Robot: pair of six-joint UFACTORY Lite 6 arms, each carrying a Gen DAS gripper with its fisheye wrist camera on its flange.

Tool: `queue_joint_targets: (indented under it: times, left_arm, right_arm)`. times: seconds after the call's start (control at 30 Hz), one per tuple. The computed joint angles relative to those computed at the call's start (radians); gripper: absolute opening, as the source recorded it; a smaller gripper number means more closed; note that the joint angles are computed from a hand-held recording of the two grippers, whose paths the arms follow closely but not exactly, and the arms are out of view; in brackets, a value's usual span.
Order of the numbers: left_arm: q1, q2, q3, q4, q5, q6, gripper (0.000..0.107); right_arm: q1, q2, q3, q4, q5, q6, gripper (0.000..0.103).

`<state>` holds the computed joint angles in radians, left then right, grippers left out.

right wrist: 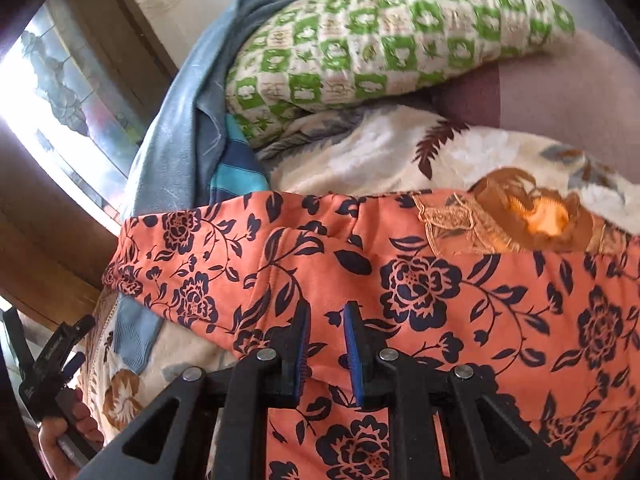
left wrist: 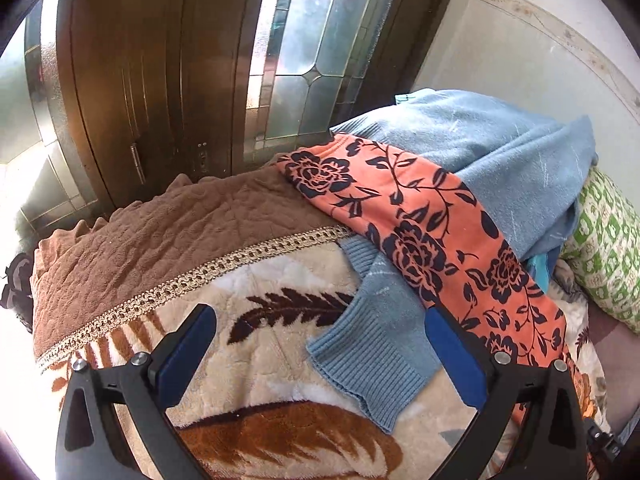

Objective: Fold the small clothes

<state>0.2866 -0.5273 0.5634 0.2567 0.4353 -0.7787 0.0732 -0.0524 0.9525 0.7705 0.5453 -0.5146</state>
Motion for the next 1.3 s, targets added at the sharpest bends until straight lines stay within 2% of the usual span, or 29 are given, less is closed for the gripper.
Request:
queue_joint_targets:
  times: [0.07,0.13,0.2,0.23,0.3,0.4,0.5,0.57,0.6,0.67,0.7,0.73,0.87,1.17,1.27,1.3]
  left_arm:
    - [0.07,0.03,0.012,-0.093,-0.02,0.115,0.103]
    - [0.137,0.08,0.034,-0.147,-0.034,0.196,0.103]
    - [0.224,0.135,0.056,-0.26,-0.054,0.332,0.103]
    - [0.272,0.161,0.066,-0.348,-0.062,0.432,0.103]
    - [0.357,0.209,0.091,-0.519,-0.069,0.627,0.103]
    - [0.463,0.269,0.135,-0.821,-0.014,0.941,0.103]
    - [0.521,0.27,0.136,-1.055,0.033,1.143,0.103]
    - [0.516,0.273,0.141,-1.147,0.053,1.217,0.103]
    - [0.511,0.29,0.153,-1.203,0.068,1.267,0.103]
    - [0.505,0.356,0.196,-1.304,0.117,1.341,0.103]
    - [0.511,0.399,0.217,-1.364,0.156,1.381,0.103]
    - [0.519,0.45,0.243,-1.42,0.202,1.411,0.103]
    - [0.521,0.634,0.339,-1.531,0.311,1.442,0.103]
    - [0.586,0.839,0.43,-1.772,0.502,1.599,0.102]
    - [0.6,0.886,0.44,-1.839,0.611,1.679,0.087]
    - [0.599,0.905,0.444,-1.846,0.647,1.68,0.077]
  right_arm:
    - [0.07,0.081,0.032,-0.029,-0.022,0.078,0.02]
    - [0.169,0.222,0.088,-0.196,-0.056,0.282,0.02]
    - [0.215,0.223,0.084,-0.29,-0.117,0.365,0.02]
    - [0.216,0.198,0.075,-0.277,-0.105,0.343,0.022]
    - [0.18,0.122,0.034,-0.125,-0.044,0.176,0.022]
    - [0.128,-0.155,-0.201,0.134,-0.085,-0.138,0.022]
    - [-0.028,-0.324,-0.412,0.36,0.026,-0.452,0.022]
    - [-0.221,-0.333,-0.534,0.477,0.166,-0.661,0.022]
    - [-0.325,-0.285,-0.58,0.533,0.229,-0.766,0.022]
    - [-0.533,-0.139,-0.65,0.684,0.433,-0.975,0.018]
    - [-0.595,-0.044,-0.656,0.732,0.495,-1.059,0.014]
    - [-0.616,0.009,-0.64,0.751,0.515,-1.101,0.008]
    - [-0.513,-0.061,-0.65,0.807,0.423,-1.117,0.009]
    - [-0.557,0.02,-0.644,0.826,0.48,-1.191,0.009]
    - [-0.563,0.024,-0.647,0.827,0.482,-1.201,0.009]
    - [-0.565,0.02,-0.649,0.825,0.483,-1.2,0.009]
